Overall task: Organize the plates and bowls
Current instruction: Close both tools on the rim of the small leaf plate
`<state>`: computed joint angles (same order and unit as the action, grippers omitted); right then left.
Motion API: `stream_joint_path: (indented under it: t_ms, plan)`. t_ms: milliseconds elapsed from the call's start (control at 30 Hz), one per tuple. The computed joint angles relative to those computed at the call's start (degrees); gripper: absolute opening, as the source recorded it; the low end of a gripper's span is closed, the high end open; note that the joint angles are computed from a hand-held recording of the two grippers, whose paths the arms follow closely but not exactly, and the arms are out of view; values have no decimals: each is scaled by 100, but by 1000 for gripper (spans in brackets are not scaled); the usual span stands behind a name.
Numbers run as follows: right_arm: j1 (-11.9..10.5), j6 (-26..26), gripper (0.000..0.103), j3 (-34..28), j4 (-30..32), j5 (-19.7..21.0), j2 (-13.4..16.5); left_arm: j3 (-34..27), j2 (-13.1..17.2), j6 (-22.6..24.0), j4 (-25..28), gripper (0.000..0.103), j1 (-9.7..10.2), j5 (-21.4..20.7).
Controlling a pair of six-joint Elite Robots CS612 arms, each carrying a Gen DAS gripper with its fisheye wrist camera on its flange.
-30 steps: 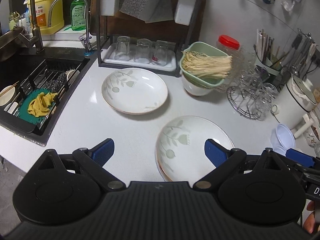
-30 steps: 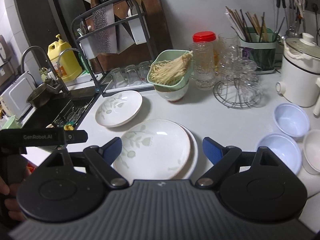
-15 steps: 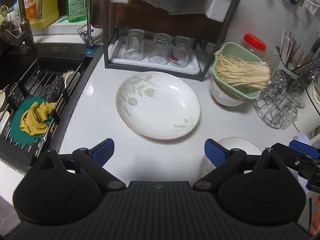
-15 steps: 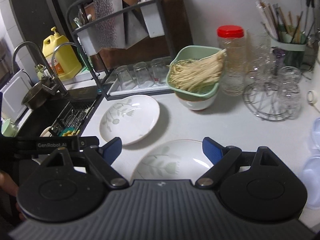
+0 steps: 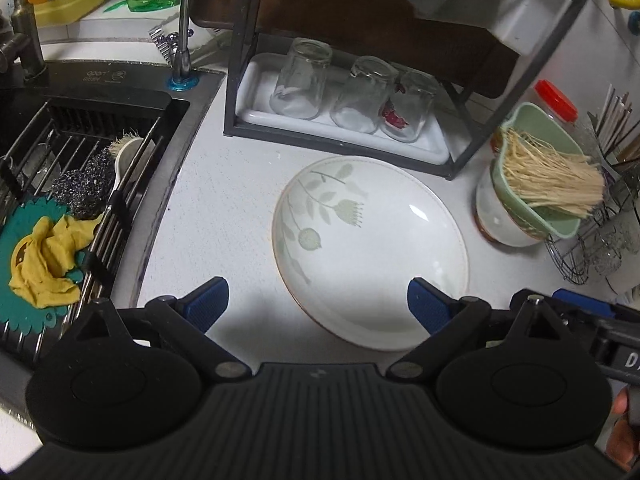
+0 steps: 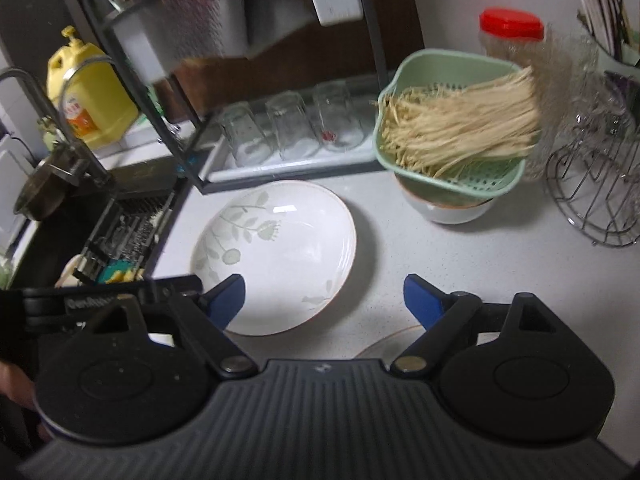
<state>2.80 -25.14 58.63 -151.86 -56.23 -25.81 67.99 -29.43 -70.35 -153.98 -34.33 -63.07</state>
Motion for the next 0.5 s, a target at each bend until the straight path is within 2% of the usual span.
stream_joint_path:
  t_ms: [67, 167, 267, 333, 500]
  plan:
    - [53, 36, 79, -181, 126, -121, 111, -10, 50, 70, -129, 97, 69, -63]
    - [112, 159, 72, -455, 221, -241, 292, -72, 129, 168, -218, 90, 158, -133]
    - [161, 329, 65, -779, 418, -313, 483, -165, 238, 336, -396, 79, 228, -184]
    - [201, 377, 54, -985, 497, -388, 612, -261, 316, 393, -396, 68, 268, -199]
    - [281, 572, 36, -1457, 694, -654, 907, -444, 472, 433, -443, 52, 354, -411]
